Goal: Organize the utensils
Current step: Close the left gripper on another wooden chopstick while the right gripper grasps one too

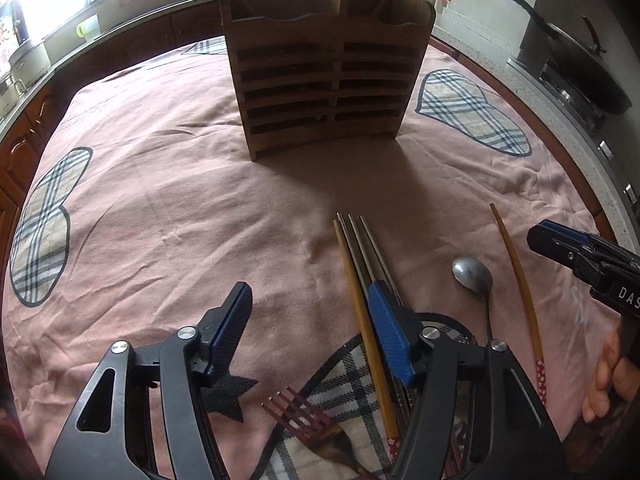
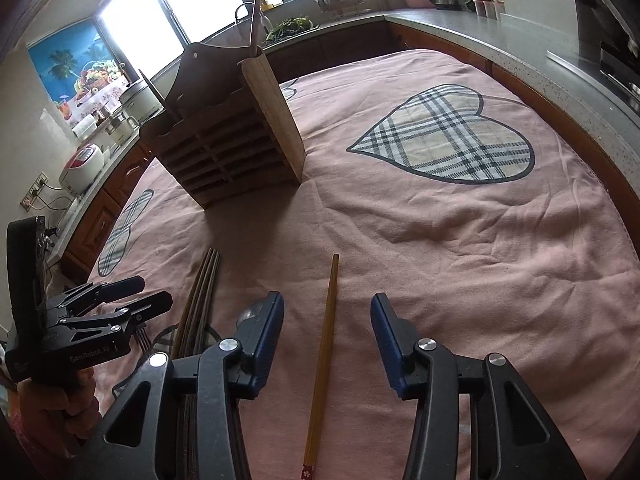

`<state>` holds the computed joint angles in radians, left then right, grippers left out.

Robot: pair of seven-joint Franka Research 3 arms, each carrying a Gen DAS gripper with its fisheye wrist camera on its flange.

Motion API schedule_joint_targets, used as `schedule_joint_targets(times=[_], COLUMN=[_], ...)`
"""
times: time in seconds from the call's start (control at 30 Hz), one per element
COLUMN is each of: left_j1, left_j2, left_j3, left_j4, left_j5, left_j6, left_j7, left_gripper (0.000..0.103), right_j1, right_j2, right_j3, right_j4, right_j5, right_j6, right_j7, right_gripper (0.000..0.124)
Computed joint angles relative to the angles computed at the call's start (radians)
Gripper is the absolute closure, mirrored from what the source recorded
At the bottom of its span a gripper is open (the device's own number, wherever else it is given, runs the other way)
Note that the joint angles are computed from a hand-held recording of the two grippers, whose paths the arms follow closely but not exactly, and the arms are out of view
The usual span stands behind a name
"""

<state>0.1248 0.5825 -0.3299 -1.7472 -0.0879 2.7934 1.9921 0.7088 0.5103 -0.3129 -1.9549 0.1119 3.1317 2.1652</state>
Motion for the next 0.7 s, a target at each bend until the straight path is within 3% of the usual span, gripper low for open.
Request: schedule_joint_targets(times=[0.1,0.23,0.37,0.57,0.7], left_j1=[-0.035,-0.028,-0.051,0.005,0.008], left_j2=[0.034,0.062,0.078,0.103,0.118], left_j3=[0.026,0.007,0.024,-0.026,-0.022], left_j4=[0.052,0.095,0.115,0.169,0.204], left_j5=[0.031,0.02,0.044,-0.027,-0.063], left_j6=[-0.044,-0.078,-0.08,-0.169,-0.211], left_j7=[-0.02,-0.002,0.005,0.072,0.109], left_gripper=[0.058,0.058,0.06,0.063,0.063], right_j1=[-0.024,-0.058,-0.086,-0.128,-0.164], right_j2=[0.014,0.025,0.034,0.044,0.058], right_j3=[0.021,0.052,0.076,0.112,0.148], right_j4=[0.026,0.044,0.059,0.085,0.11], right_j5=[0.0,0.001,0.003,0.0,0.006], right_j6=[-0.019,-0.028,-0.034,-0.059,-0.083], right_j7=[-0.012,-0.021,-0.033,-0.064,-0.088], right_gripper=[0.08,0.08,0.081,0.089,0.095])
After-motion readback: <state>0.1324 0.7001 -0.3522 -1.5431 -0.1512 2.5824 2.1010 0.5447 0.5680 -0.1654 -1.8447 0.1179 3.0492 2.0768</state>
